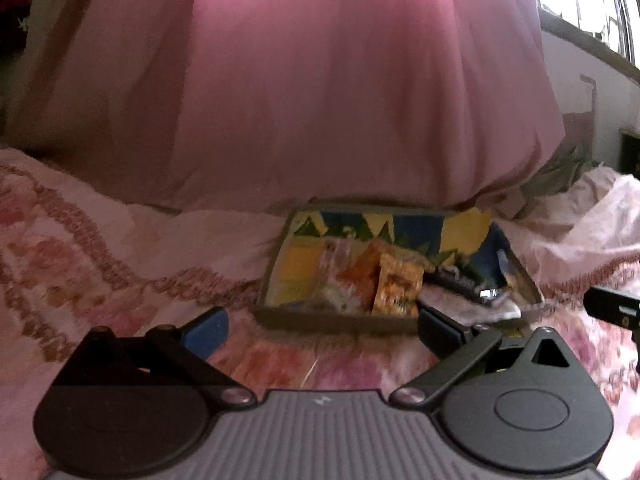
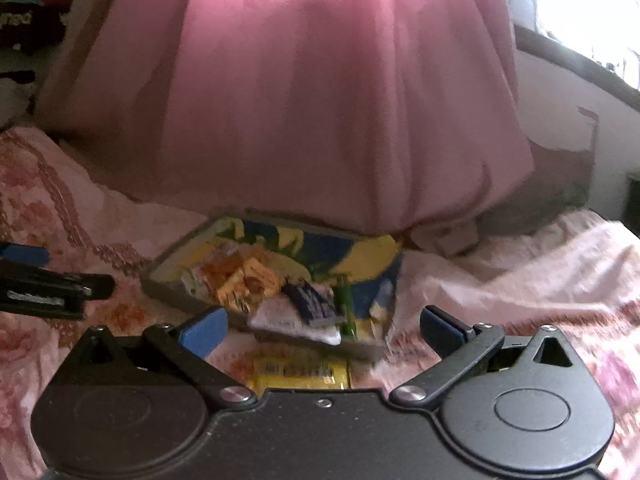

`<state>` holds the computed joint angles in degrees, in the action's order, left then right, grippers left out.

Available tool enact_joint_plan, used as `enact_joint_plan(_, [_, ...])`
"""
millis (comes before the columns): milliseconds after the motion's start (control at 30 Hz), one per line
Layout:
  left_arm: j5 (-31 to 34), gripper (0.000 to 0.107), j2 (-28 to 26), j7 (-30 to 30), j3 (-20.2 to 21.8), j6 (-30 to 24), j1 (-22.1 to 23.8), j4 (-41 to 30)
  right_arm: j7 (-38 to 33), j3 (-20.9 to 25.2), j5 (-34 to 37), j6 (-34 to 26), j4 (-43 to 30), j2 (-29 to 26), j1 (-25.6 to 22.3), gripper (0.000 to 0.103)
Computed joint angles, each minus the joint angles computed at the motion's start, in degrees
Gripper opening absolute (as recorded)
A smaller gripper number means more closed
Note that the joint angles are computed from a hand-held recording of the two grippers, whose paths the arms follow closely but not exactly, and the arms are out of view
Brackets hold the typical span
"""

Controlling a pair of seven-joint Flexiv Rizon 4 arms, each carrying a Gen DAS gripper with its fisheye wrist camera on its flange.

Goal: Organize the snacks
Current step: 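Lower both packs into the tray and open both grippers, then move the right gripper over the dark wrapped candy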

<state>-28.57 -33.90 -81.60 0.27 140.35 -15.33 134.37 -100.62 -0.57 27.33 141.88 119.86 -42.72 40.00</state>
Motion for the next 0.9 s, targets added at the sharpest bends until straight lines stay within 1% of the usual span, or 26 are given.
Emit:
enact_joint_plan(133, [-2.6, 0.103, 2.8, -0.2, 0.1, -0.9, -1.5, 4.2, -0.2, -0.6, 6.0, -3.1, 2.2, 1.8, 2.7, 0.102])
enact_joint_plan(233, [-3.1, 0.103, 4.4, -1.6, -0.1, -1.9, -1.7, 7.2, 0.5, -1.3, 9.9, -6.1, 3.5, 3.0, 4.6, 0.102])
enact_joint_plan(433, [-12.8, 0.103, 6.5, 0.7, 1.0, -4.5, -7.3, 10.8, 3.2, -3.3, 15.3, -11.4, 6.0, 5.5, 8.4, 0.102])
enact_joint_plan(500, [-15.1, 0.103, 6.9, 1.4, 0.9, -4.8, -8.3, 11.3, 4.2, -4.3, 15.2, -14.3, 6.6, 6.3, 9.3, 0.102])
enact_joint_plan(567, [-14.9, 0.103, 7.4, 1.5, 0.5, -5.7, -8.1, 11.6, 5.6, -5.7, 14.4, -17.6, 7.0, 6.8, 10.3, 0.102])
enact_joint_plan(667, [-15.7, 0.103, 7.8, 3.0, 0.3, -8.9, -8.6, 11.6, 7.6, -8.7, 13.4, -22.3, 7.2, 7.3, 12.3, 0.102])
enact_joint_plan(733, [-19.9, 0.103, 7.4, 5.8, 0.9, -10.5, -11.1, 10.9, 9.1, -10.7, 12.7, -25.0, 7.4, 7.3, 13.7, 0.102])
enact_joint_plan(800, [-23.6, 0.103, 7.0, 8.4, 1.2, -10.9, -13.1, 10.1, 10.7, -12.1, 11.6, -26.8, 7.6, 7.3, 14.6, 0.102])
enact_joint_plan(900, [-23.4, 0.103, 7.1, 8.5, 0.7, -11.1, -12.6, 10.2, 13.0, -12.6, 9.6, -27.5, 8.1, 7.2, 14.5, 0.102])
